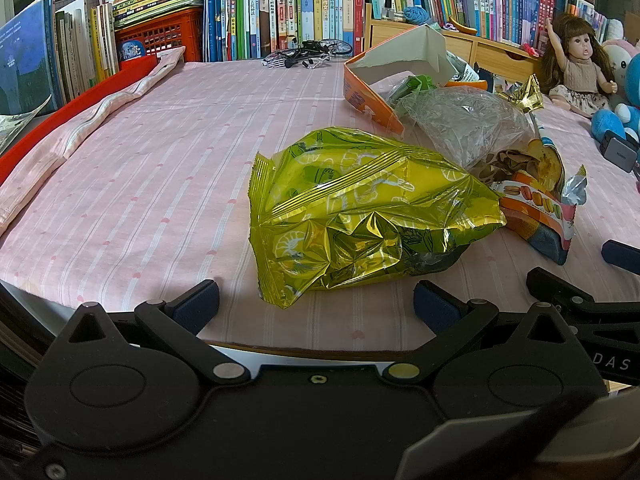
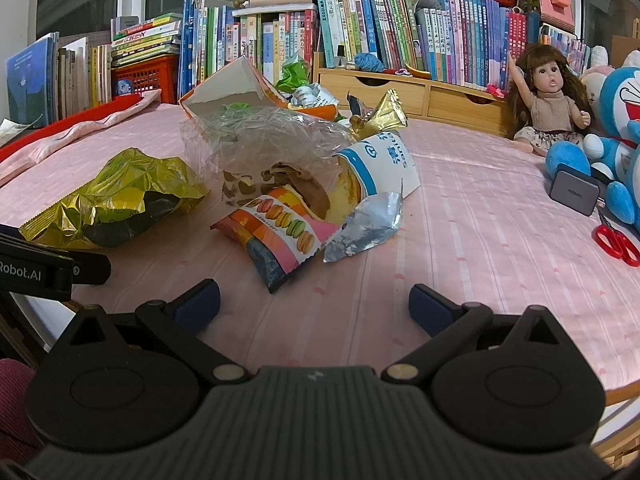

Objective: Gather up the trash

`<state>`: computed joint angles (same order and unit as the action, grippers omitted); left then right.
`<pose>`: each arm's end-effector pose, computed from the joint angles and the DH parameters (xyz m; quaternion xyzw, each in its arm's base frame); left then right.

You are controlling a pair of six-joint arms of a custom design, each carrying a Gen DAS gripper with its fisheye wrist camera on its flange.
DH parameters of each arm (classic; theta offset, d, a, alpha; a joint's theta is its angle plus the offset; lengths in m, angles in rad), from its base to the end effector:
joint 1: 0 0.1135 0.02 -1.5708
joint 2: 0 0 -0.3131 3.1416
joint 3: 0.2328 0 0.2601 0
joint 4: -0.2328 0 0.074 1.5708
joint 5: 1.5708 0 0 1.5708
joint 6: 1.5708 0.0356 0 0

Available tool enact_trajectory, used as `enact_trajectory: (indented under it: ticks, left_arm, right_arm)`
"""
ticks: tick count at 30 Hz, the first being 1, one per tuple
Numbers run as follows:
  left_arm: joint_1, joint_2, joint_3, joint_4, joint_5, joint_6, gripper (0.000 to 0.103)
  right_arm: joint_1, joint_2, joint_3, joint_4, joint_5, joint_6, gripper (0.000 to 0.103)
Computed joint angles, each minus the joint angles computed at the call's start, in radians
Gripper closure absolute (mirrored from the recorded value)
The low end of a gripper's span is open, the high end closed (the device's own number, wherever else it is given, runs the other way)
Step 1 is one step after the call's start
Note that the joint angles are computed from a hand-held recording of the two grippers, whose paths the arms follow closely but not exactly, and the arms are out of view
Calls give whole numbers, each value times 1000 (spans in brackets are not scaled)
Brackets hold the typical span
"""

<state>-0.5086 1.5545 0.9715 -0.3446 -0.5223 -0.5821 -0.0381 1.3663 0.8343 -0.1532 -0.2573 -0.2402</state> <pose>0.2900 -0.1413 0.2534 -0.1152 0.9129 0.0510 0.3881 0.2891 -0.0020 0.2748 -0.1451 0.8860 0.0559 0.4369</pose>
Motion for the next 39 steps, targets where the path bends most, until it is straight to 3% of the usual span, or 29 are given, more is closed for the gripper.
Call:
enact_trajectory:
  ticks: [17, 24, 34, 39]
  left_arm:
    - [-1, -1, -1, 2, -2, 4, 0]
    - [17, -25, -67, 99, 5, 52, 0]
    - [21, -69, -87, 108, 13, 58, 0]
    - [22, -147, -153, 219, 1, 85, 0]
  right_arm:
    - [-9, -14, -17, 12, -9, -1, 0]
    - [-3, -18, -23, 22, 5, 14, 0]
    - [-7, -45, -50, 56, -28, 8, 0]
    - [9, -80, -76, 129, -56, -24, 1]
